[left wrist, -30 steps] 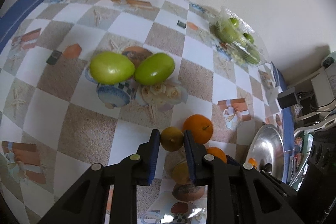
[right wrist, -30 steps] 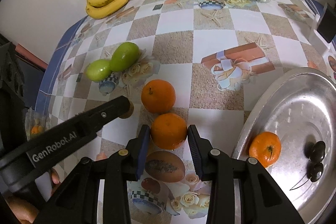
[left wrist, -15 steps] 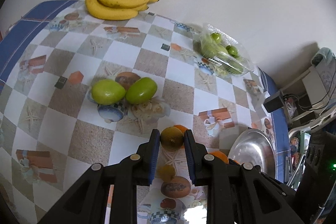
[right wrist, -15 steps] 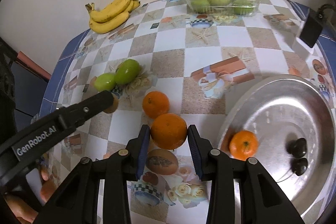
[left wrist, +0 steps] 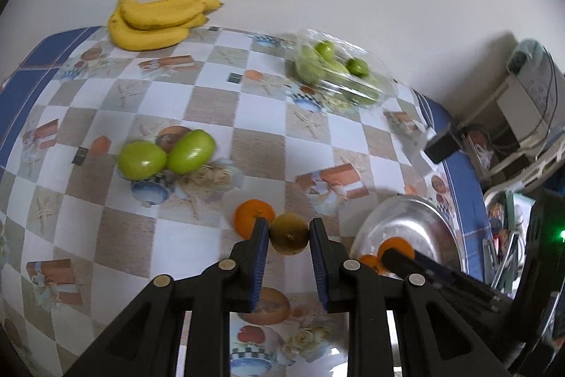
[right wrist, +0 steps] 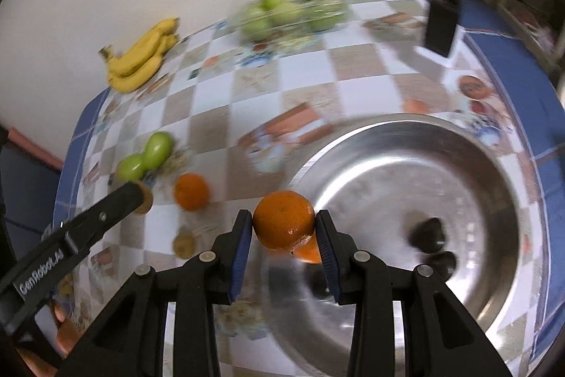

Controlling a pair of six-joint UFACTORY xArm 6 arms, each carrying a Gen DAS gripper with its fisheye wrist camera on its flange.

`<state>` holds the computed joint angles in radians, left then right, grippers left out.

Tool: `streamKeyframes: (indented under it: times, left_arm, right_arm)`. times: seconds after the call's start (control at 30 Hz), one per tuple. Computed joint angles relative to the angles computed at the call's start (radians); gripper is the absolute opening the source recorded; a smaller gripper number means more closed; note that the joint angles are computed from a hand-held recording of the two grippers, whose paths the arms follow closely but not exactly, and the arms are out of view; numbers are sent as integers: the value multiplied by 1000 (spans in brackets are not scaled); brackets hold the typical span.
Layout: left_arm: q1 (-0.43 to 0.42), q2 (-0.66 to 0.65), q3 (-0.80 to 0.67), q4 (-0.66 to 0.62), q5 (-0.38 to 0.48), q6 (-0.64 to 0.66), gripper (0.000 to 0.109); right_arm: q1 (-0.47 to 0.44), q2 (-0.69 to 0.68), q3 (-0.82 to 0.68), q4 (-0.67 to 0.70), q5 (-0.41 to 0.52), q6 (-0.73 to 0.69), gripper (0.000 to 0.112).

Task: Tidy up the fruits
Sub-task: 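Carry the orange and small brown fruit over the steel bowl with both tools, then open both tools to drop the orange and brown fruit into the bowl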

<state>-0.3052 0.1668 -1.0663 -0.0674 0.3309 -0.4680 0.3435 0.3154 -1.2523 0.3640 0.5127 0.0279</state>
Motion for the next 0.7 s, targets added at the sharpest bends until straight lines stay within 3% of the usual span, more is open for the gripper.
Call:
streamKeyframes:
  times: [0.33,0.53,0.7]
  left_arm:
    - [-107,73,-108,106,60,-5,25]
    - [-181,138,-175,24,68,108,25]
    - [-217,190,-225,57,94,120,26]
  right_arm:
    - [-111,-68,104,-113,-42,155,39]
    - [-171,-105,162,-209,-64,264,39]
    - [-192,-94,166,-232,-55,295,39]
